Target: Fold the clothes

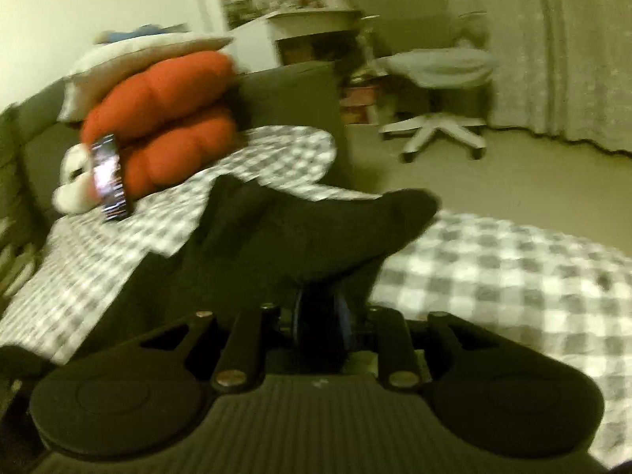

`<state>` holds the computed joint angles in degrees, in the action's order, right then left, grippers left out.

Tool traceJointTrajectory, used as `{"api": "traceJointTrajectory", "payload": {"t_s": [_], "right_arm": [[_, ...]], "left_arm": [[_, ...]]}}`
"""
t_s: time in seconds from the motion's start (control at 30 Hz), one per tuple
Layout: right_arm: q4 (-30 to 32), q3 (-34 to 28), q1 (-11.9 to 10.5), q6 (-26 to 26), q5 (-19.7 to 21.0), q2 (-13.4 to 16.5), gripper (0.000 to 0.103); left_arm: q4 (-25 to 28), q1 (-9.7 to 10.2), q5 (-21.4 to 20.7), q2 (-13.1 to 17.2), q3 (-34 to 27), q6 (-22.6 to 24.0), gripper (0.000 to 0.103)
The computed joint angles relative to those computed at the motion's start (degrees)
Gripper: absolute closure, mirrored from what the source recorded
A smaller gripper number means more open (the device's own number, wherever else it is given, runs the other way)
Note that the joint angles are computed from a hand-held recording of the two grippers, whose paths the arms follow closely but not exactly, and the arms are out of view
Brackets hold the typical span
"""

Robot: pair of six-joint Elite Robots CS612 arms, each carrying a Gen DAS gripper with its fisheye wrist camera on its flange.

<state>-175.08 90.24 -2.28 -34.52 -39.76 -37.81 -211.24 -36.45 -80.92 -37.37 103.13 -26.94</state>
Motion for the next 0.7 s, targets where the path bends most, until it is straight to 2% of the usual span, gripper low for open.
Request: {"api": "traceJointTrajectory", "payload": {"t_s": [0.07,0.17,0.27,0.4,0.47,0.53,0.57,0.63,0.7], "right_arm": [[-2.0,0.3,0.1,-0.6,-0.6,0.1,0.079],[-6.7,0.1,0.6,1.3,-2.0,0.9,0.103],[-11.1,0.3,0.2,2.9,1.1,1.2,0.103],[-14.9,0.5,-0.9,4.1,7.9,0.8,0.103],[-16.2,0.5,-0.8,4.2,5.0,0.8,0.103],[-12.2,0.1,-0.9,5.0,2.4,0.8,0.099],[-10.1,-0.2,-0.9,5.4,1.1,0.8,0.090],[-4.3,-0.7,-1.4,3.9,2.0,0.6,0.089],[-3.2,-0.8,-1.4,4.3,0.8,0.4,0.086]], "left_arm": [[0.1,0.04,0.0,0.1,-0.2,-0.1,0.066],[0.8,-0.24,0.6,-0.1,-0.2,0.7,0.066],[1.2,-0.34,0.6,-0.3,0.1,1.3,0.066],[1.3,-0.13,-0.2,-0.6,0.4,1.3,0.066],[1.1,-0.13,-0.3,-0.6,0.4,1.3,0.066],[0.5,0.01,-0.6,-0.6,0.6,0.5,0.066],[-0.2,0.15,-0.6,-0.5,0.7,-0.3,0.066],[-2.4,0.34,0.5,-0.6,1.2,-1.2,0.066],[-5.1,0.65,1.9,-0.8,1.8,-2.2,0.064]]}}
